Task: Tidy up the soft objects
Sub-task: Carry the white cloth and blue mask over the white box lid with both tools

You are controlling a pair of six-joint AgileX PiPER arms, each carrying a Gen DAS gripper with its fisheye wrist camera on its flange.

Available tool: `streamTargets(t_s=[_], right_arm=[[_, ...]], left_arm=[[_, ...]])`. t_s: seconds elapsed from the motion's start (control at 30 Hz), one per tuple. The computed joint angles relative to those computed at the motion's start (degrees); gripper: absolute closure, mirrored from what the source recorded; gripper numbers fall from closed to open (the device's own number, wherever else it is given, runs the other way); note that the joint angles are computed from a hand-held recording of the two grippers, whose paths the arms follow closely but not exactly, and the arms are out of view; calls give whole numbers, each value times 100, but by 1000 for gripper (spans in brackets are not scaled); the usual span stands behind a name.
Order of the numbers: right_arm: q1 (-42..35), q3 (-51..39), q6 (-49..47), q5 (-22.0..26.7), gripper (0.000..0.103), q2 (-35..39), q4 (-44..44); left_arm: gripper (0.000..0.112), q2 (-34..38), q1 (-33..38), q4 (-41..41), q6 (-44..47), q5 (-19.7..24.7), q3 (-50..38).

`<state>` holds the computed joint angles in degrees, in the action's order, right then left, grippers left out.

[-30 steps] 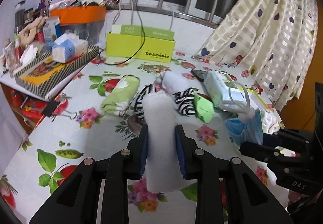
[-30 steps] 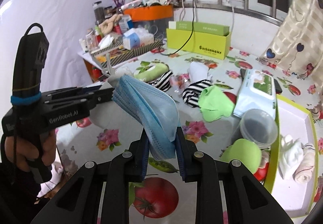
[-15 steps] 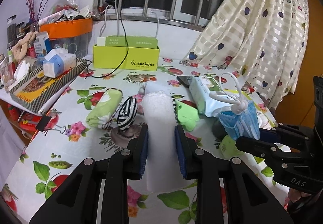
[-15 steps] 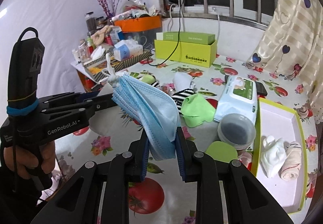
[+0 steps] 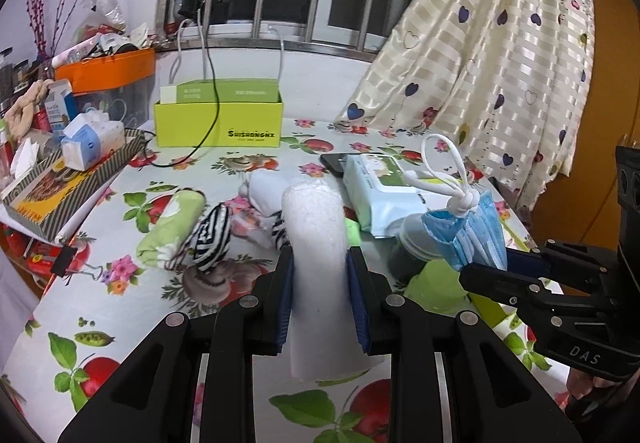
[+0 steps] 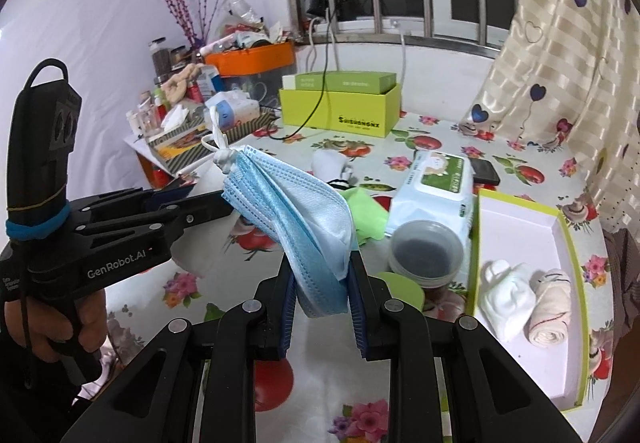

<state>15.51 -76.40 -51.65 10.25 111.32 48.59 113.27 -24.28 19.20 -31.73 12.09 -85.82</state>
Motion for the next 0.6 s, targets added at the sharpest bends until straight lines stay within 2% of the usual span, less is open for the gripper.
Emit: streamTargets(t_s=[0.6], right_arm=[[-511, 543, -2005, -81, 80, -372, 2050]], left_arm=[[85, 398, -397, -277, 483, 476, -914]])
